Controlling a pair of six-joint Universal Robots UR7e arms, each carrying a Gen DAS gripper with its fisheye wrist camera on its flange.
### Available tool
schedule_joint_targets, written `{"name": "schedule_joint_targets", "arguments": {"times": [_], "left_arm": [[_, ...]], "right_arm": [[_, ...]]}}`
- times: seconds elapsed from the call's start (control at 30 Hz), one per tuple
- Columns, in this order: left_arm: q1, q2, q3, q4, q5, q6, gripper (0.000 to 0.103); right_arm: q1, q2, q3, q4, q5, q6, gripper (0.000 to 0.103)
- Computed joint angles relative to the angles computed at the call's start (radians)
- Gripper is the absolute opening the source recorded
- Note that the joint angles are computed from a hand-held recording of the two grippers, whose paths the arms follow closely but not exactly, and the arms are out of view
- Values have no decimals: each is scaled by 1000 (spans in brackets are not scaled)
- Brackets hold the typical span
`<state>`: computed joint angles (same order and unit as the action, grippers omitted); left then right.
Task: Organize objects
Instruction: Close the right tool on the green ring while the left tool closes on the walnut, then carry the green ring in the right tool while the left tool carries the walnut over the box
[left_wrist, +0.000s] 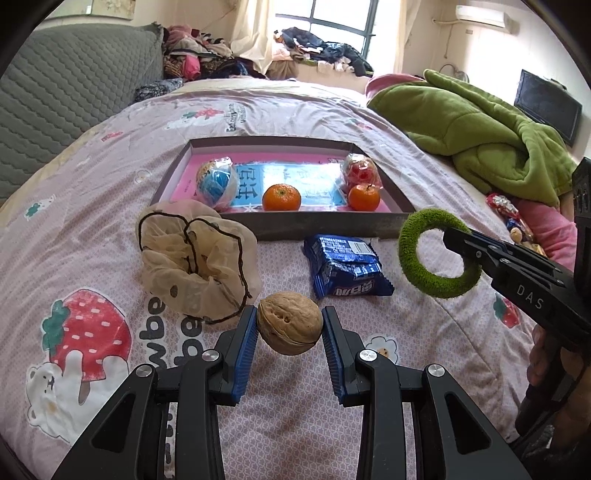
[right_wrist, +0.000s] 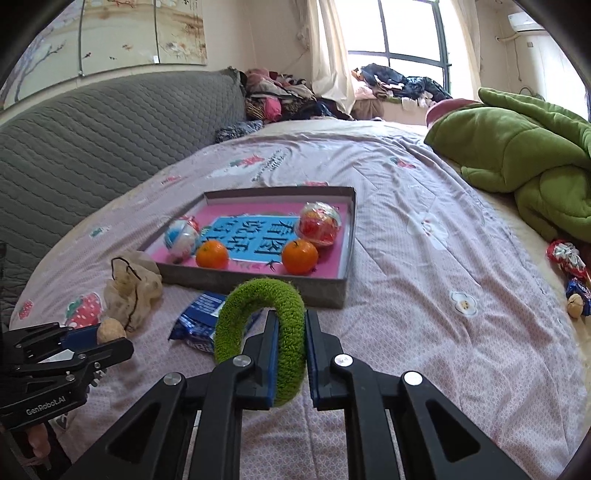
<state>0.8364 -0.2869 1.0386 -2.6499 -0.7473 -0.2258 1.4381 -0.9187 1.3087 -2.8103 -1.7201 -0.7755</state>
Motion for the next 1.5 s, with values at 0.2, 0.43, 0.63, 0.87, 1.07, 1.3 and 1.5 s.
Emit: {"name": "schedule_joint_targets", "arguments": {"times": [0.2,0.43,0.63,0.87,1.07,1.3,1.5], "left_arm": [[0,-4,6,-15,4,1,36],[-1,-7,10,-44,5,16,36],[-1,-2,-5,-76,10,45,36],[0,9,-39,-79,10,63,36],[2,23,-82,-59,9,71,36],[6,42,-133,-46,12,92,36],[12,61,-190,-41,28,117,36]], "right_arm": [[-1,-11,20,-7,38,-13,13],[1,-21,34,1,65,-15,13],[8,-34,52,-9,100,-13,13],[21,-33,47,6,109,-1,13],[32,-22,22,17,116,6,13],[50,-3,-16,25,115,-1,13],[60,11,-46,28,124,-11,13]]}}
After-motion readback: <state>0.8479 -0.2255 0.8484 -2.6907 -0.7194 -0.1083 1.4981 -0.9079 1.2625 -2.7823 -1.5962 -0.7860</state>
